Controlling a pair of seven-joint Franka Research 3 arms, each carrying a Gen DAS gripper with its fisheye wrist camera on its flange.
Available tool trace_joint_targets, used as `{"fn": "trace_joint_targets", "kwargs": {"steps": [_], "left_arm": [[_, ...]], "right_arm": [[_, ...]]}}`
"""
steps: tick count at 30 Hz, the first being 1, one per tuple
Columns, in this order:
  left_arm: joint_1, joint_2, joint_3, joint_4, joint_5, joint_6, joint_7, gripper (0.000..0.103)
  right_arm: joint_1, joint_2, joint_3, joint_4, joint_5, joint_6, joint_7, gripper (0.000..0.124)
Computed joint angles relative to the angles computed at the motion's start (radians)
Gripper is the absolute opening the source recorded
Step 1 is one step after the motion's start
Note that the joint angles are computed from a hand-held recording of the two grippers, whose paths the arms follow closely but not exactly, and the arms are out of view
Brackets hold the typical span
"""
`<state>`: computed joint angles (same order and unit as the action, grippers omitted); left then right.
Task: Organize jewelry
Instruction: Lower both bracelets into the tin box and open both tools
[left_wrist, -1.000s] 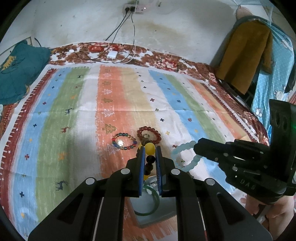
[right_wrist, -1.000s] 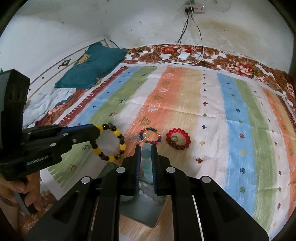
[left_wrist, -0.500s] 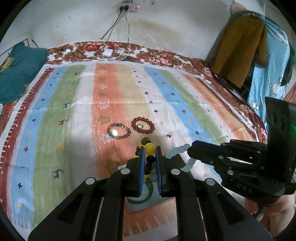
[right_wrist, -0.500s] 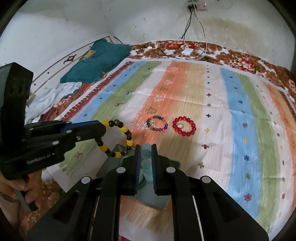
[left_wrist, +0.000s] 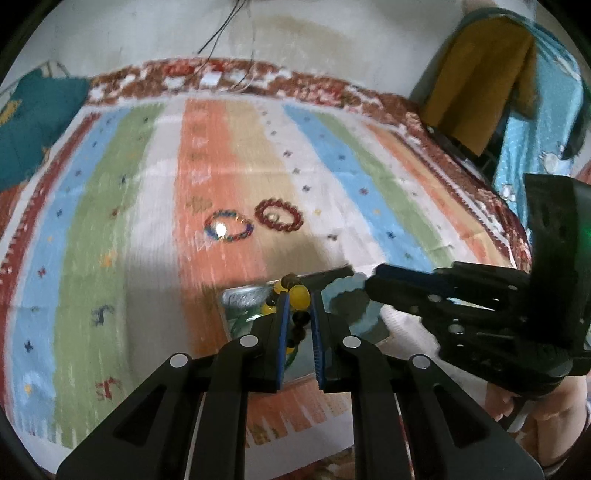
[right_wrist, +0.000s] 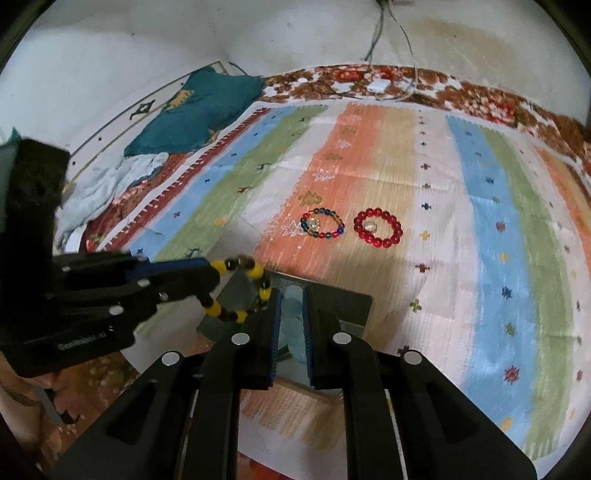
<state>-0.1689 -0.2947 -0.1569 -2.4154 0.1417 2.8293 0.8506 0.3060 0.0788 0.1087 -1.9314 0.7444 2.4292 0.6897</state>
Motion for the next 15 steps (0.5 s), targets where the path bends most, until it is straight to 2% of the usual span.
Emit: {"fn": "trace_joint_targets", "kwargs": {"steps": [1, 2, 4, 6, 7, 15], "left_arm": [[0.011, -0.001, -0.007, -0.002, 0.012, -0.003, -0.017, 0.021], [0.027, -0.002, -0.017, 0.0, 0.033, -0.015, -0.038, 0.031], [0.056, -0.012, -0.039, -0.002, 0.085, -0.028, -0.085, 0.036], [0.055, -0.017, -0.031, -0.005, 0.093, -0.028, -0.1, 0.04], [0.059, -0.019, -0.031, -0.008, 0.099, -0.027, -0.112, 0.046], [0.084, -0.012, -0.025, -0.008, 0.149, -0.052, -0.165, 0.054]], "right_arm": [[-0.001, 0.001, -0.002, 0.0, 0.004, 0.003, 0.007, 0.037], [-0.003, 0.0, -0.002, -0.001, 0.013, 0.007, 0.006, 0.042], [-0.004, 0.003, -0.003, 0.003, 0.021, 0.02, 0.013, 0.043], [-0.004, 0.009, -0.004, 0.005, 0.011, 0.033, 0.031, 0.043], [-0.004, 0.015, -0.004, 0.009, 0.001, 0.038, 0.043, 0.045], [-0.002, 0.038, 0.002, 0.018, -0.044, 0.107, 0.077, 0.052]]}}
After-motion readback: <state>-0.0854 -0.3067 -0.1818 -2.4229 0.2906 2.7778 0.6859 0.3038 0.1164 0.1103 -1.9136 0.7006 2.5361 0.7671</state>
